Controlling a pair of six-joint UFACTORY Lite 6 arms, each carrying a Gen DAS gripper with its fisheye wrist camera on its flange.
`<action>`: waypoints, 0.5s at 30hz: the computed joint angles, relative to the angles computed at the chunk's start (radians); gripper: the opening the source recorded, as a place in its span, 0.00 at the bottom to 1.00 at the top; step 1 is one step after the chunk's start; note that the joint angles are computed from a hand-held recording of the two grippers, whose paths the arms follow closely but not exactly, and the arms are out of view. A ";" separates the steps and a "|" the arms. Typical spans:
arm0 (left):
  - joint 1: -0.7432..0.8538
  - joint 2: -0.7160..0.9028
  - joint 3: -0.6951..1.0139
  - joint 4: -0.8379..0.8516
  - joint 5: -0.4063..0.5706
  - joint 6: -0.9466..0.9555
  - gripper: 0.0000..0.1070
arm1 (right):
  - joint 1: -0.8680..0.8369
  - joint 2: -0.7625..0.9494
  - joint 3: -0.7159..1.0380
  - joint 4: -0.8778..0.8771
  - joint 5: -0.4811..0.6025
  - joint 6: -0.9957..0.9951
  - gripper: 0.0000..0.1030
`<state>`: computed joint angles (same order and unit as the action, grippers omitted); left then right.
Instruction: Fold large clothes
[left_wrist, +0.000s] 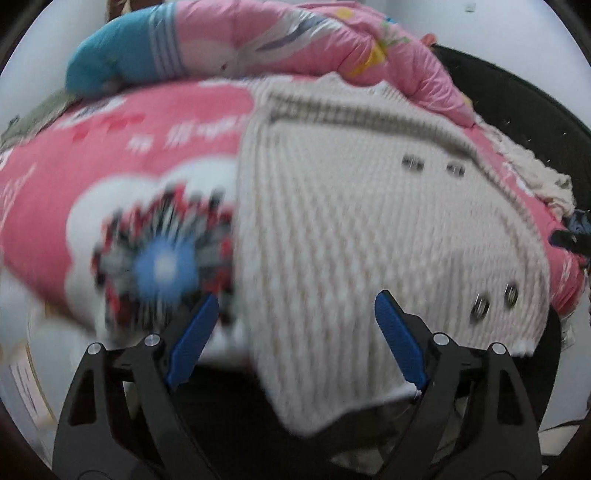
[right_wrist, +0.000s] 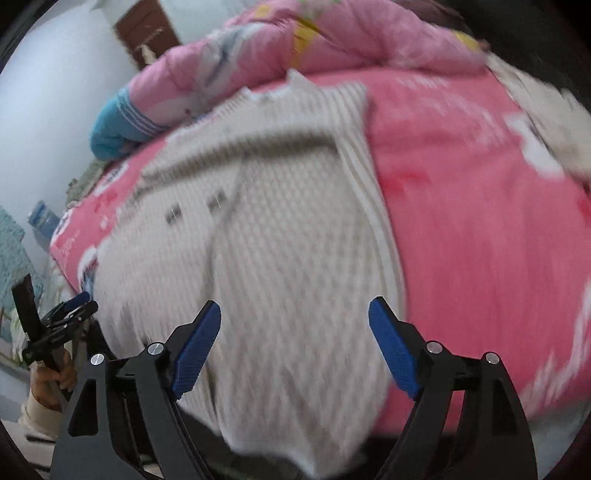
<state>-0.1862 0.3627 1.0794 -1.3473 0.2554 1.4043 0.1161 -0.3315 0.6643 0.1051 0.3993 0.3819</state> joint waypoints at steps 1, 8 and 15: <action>0.006 -0.011 -0.038 -0.070 0.004 0.063 0.77 | 0.019 -0.064 -0.076 -0.047 0.004 0.083 0.78; 0.062 0.038 -0.093 -0.256 0.122 0.243 0.59 | -0.048 -0.252 -0.316 0.143 -0.002 0.002 0.78; 0.068 0.117 -0.047 -0.275 0.137 0.250 0.58 | -0.097 -0.195 -0.358 0.500 -0.049 -0.365 0.78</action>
<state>-0.1181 0.4799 1.0326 -1.6220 0.3923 1.6547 0.0191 -0.5265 0.3060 0.6047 0.3507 0.0164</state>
